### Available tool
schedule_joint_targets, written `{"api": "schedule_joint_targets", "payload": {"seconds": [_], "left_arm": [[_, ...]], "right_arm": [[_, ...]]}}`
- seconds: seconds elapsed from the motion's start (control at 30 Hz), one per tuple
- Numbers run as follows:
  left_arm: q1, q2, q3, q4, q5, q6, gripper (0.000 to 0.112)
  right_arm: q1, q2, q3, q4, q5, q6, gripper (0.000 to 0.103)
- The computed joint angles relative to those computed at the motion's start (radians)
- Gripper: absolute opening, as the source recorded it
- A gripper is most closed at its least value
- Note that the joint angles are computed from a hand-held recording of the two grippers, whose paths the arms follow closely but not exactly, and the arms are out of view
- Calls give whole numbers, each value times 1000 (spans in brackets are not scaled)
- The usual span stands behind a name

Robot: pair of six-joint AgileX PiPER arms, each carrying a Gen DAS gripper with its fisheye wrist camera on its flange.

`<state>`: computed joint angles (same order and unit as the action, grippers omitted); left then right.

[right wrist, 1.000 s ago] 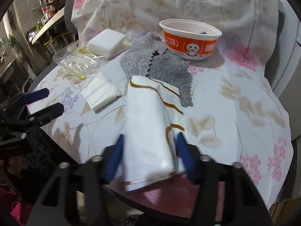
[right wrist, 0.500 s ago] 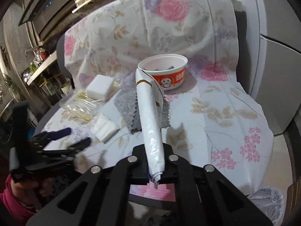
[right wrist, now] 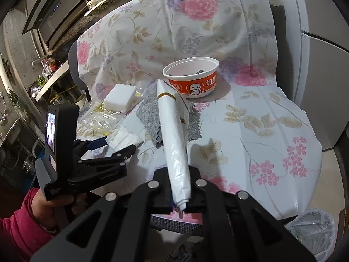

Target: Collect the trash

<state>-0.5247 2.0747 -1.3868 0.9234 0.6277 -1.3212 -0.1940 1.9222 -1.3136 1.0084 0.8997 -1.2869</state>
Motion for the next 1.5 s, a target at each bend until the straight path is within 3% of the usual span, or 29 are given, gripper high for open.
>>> {"api": "schedule_joint_targets", "payload": {"seconds": [0.03, 0.1, 0.17, 0.33, 0.53, 0.7, 0.97, 1.2, 1.4, 1.5], "left_arm": [[0, -8, 12, 6, -15, -2, 41], [2, -37, 49, 11, -58, -14, 10], [-12, -77, 97, 79, -78, -93, 8], [-42, -226, 209, 155, -156, -225, 7], [-146, -326, 205, 186, -52, -263, 7], [-208, -340, 184, 193, -25, -256, 7], [-269, -249, 68, 156, -42, -189, 8], [-321, -106, -75, 114, -114, -120, 8], [-376, 62, -284, -107, -205, 174, 8], [-395, 146, -401, -250, -213, 344, 8]], "right_arm": [[0, -7, 7, 3, -7, -1, 4], [-4, -12, 11, 6, -10, -4, 4], [-8, -23, 20, 10, -17, -5, 4], [-25, -66, 46, 18, -24, 4, 4], [-53, -147, 89, 34, -36, 5, 4], [-101, -219, 132, 38, -42, -3, 4], [-262, -316, 212, 44, -46, -53, 4], [-443, -301, 225, 33, -59, -94, 4], [-580, -243, 212, 22, -82, -113, 4], [-621, -190, 205, 19, -113, -119, 5]]}}
